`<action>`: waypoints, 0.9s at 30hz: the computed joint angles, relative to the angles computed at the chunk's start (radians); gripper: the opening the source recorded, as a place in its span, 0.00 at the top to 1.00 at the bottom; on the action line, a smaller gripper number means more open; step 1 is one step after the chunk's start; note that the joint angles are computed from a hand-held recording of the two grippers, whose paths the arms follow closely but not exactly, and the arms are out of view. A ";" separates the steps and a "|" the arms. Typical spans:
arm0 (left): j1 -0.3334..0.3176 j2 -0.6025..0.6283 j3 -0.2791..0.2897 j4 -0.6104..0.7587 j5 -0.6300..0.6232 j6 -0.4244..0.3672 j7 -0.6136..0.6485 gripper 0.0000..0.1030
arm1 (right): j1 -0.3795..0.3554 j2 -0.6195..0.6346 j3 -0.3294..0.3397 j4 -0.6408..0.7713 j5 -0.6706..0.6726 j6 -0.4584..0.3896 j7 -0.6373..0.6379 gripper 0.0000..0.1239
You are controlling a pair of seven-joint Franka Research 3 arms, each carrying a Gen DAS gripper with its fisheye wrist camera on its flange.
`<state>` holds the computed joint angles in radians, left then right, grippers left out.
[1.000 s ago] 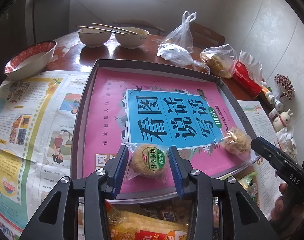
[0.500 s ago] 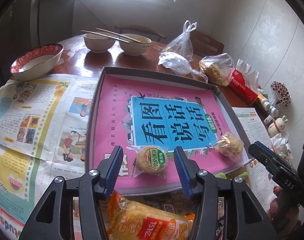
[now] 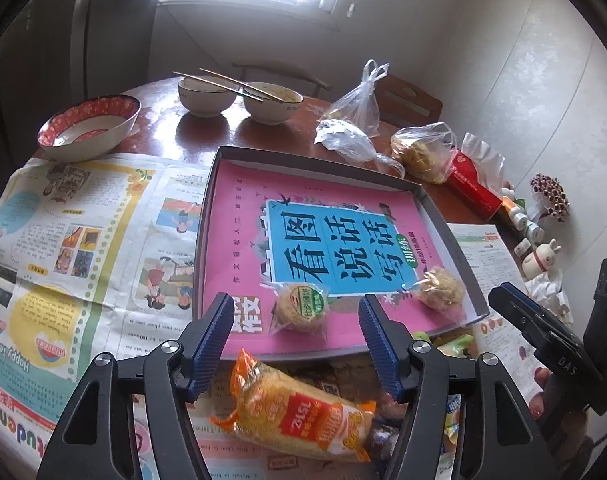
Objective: Organize snacks
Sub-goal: 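Move both open grippers back from the tray toward the snack pile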
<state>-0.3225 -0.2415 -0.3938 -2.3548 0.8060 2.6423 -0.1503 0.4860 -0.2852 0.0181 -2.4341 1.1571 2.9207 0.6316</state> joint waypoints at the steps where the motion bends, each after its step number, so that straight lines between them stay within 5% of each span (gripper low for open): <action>1: -0.003 -0.004 0.001 -0.002 -0.005 -0.001 0.005 0.35 | 0.000 -0.003 0.000 -0.001 0.001 -0.001 -0.001 0.48; 27: -0.032 -0.088 -0.045 -0.032 -0.075 -0.075 -0.008 0.27 | 0.054 -0.124 -0.010 -0.059 0.053 -0.001 -0.075 0.42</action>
